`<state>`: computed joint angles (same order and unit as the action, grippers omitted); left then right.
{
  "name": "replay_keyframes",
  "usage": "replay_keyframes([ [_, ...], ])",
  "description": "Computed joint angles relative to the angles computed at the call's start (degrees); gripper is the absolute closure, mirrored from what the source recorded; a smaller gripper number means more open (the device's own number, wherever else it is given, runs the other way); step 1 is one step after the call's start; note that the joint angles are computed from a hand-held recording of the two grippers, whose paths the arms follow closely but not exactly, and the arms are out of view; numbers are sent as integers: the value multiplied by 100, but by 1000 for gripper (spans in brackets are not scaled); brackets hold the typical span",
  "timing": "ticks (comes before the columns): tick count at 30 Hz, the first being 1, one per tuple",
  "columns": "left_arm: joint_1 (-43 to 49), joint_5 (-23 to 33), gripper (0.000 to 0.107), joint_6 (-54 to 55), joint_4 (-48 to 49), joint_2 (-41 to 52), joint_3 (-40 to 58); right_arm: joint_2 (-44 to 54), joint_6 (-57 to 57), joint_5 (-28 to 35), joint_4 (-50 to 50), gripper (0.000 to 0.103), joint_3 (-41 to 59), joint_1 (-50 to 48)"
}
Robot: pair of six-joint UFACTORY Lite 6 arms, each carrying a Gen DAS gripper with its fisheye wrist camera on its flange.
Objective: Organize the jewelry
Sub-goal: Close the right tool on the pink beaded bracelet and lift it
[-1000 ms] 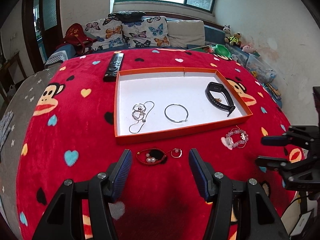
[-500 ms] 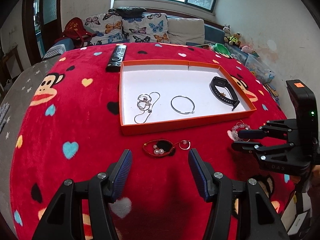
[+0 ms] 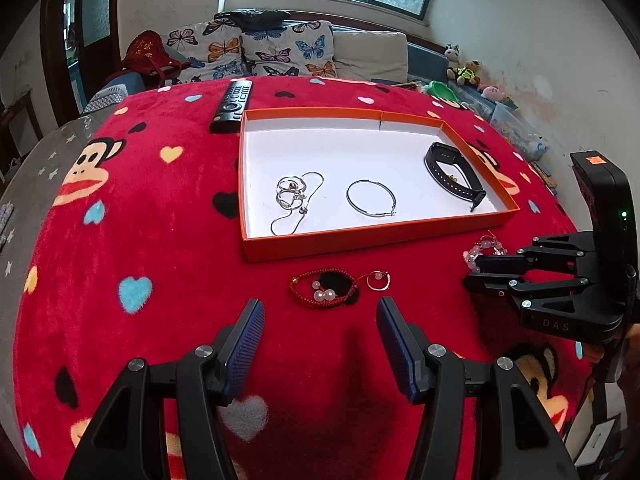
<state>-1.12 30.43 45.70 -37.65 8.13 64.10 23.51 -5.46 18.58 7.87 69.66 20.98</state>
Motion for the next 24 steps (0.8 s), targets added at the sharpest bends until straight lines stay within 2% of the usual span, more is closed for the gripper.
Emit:
replay_keyframes([
  [2,11,7,45,60,-42,15,-9,49,253,19,-254,80,63,9],
  [4,16,4,45,171,-127,1,-53,63,598,31,-583,89,85,21],
  [9,-28,35,45,421,-287,22,-120,-52,831,-64,-799,93,-39,46],
  [15,-144,-151,45,428,-152,309,62,-627,24,-252,77,93,-459,-86],
  [18,-323,-337,45,172,274,552,243,-1048,-881,-286,1071,93,-705,-281],
  [24,-527,-314,45,-544,1184,985,756,-1908,-2463,-257,2773,93,-1148,-670],
])
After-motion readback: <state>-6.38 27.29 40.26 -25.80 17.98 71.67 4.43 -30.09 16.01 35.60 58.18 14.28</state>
